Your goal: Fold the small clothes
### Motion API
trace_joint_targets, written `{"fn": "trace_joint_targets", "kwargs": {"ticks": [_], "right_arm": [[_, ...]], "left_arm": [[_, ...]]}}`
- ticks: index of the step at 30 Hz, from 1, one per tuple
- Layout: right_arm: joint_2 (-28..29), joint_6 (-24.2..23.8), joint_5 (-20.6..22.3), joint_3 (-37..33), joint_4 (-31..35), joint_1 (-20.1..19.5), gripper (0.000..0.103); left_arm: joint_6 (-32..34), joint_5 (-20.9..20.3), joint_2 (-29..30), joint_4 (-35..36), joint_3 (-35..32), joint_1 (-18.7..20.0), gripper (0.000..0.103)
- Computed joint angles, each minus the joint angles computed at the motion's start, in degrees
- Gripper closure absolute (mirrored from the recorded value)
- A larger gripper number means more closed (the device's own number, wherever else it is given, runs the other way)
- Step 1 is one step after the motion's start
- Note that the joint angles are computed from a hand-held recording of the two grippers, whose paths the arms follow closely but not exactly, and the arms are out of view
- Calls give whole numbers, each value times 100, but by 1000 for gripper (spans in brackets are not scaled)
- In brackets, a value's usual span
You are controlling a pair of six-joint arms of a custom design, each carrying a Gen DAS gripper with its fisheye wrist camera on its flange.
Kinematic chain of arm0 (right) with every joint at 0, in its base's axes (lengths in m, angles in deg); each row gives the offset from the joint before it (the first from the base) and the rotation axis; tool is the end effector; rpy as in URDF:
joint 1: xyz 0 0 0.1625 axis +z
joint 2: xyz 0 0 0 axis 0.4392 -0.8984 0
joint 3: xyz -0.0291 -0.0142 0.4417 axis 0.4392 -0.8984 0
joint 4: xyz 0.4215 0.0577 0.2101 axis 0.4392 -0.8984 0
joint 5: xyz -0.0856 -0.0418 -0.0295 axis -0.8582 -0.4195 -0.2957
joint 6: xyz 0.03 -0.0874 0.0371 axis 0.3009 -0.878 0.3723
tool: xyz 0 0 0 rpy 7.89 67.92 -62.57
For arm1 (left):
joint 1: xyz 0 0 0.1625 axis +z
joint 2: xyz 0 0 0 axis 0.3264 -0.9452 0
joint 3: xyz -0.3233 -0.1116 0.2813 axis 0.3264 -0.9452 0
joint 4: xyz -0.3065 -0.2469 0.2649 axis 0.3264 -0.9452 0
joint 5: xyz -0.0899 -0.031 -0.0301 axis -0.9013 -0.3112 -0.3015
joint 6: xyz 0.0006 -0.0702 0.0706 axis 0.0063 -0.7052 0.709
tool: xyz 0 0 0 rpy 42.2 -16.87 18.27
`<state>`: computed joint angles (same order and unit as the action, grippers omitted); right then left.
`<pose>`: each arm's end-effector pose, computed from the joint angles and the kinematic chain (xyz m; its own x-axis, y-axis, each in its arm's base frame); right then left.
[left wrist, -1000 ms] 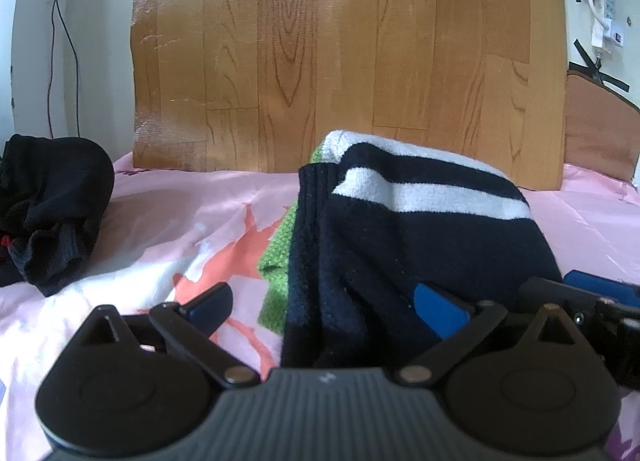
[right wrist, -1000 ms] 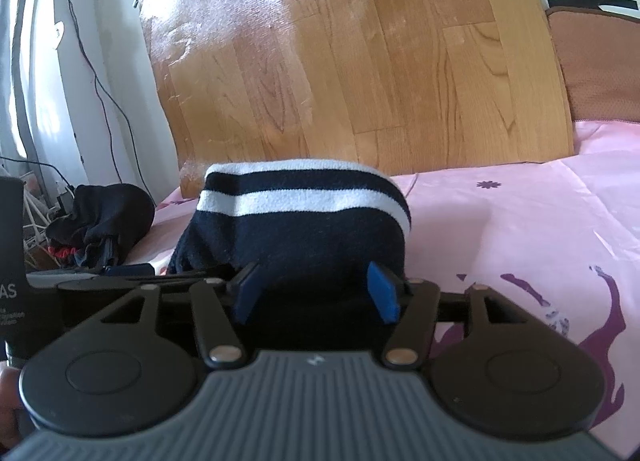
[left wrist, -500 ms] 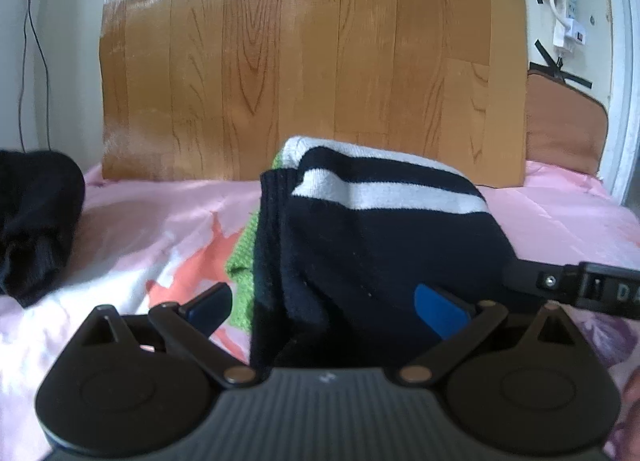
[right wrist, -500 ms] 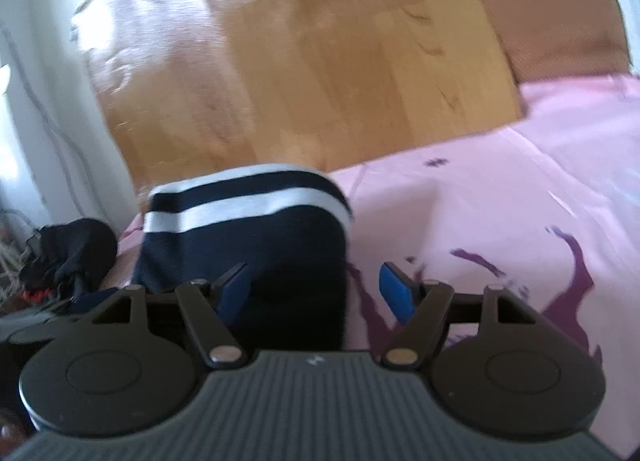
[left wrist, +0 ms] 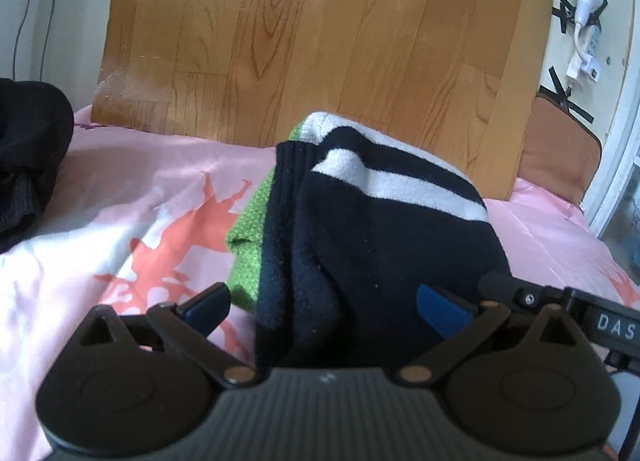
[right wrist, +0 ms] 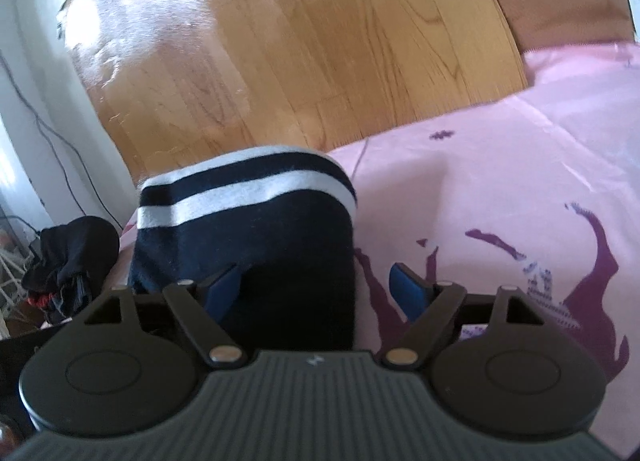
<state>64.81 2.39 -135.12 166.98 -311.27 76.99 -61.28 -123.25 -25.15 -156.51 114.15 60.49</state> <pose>0.2345 -0.5886 -0.0809 -0.9289 0.0117 0.3702 -0.3221 0.4679 -0.8230 0.0473 -0.6181 0.2113 -0.8188 0.2795 -0.5014 0.5621 0.5676 -0.6015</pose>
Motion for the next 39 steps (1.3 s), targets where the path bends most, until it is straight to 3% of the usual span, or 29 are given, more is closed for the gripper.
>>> {"fn": "trace_joint_targets", "kwargs": {"ticks": [7, 18, 28, 39], "right_arm": [[-132, -71, 333, 106, 360, -76, 19], [-543, 849, 1234, 567, 788, -395, 16], [-607, 1114, 1564, 683, 702, -487, 16], [-609, 1144, 1601, 691, 685, -494, 14]], "left_arm": [[-147, 140, 38, -45, -61, -19, 0], [-296, 510, 31, -335, 28, -68, 0], [-318, 611, 29, -237, 23, -97, 0], [-231, 682, 52, -345, 45, -121, 0]]}}
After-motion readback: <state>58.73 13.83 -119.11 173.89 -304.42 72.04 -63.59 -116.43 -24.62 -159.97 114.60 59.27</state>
